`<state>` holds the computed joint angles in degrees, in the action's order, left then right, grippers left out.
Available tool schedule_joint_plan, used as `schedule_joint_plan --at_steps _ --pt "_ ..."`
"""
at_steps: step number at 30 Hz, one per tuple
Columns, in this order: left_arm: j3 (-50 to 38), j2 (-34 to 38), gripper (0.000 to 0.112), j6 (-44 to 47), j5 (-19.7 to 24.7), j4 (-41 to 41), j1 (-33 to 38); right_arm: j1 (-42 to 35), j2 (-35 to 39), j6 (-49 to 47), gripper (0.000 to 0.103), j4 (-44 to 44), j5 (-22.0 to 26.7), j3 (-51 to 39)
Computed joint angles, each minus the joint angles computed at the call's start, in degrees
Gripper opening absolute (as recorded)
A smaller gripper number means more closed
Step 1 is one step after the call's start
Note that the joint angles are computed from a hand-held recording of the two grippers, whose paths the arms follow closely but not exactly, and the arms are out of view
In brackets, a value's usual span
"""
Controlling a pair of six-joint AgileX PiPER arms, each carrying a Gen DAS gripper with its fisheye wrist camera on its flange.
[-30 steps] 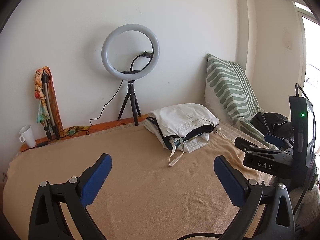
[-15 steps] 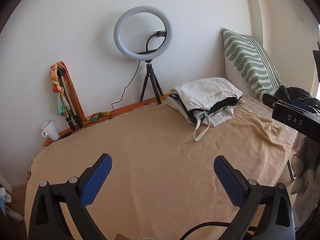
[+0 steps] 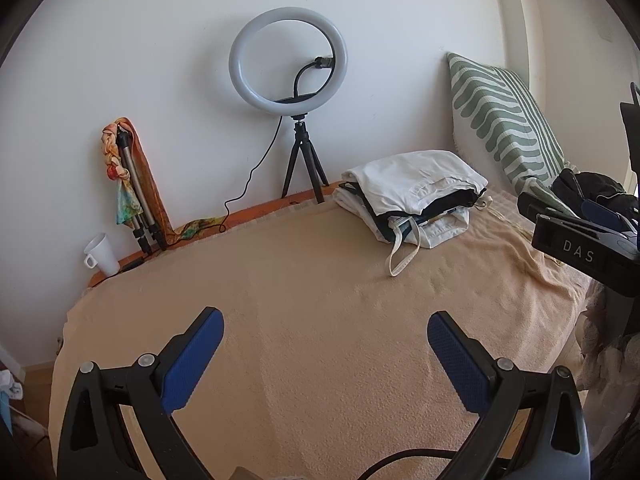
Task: Fold small clothes
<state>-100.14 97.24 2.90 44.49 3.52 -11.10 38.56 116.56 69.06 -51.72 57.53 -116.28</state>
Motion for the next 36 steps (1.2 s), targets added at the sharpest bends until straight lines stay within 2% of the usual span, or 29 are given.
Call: schedule_joint_plan --at_steps 36 --pt "0.11 -0.81 0.103 -0.12 -0.10 -0.97 -0.28 -0.20 -0.31 1.18 0.103 -0.33 -1.21 1.83"
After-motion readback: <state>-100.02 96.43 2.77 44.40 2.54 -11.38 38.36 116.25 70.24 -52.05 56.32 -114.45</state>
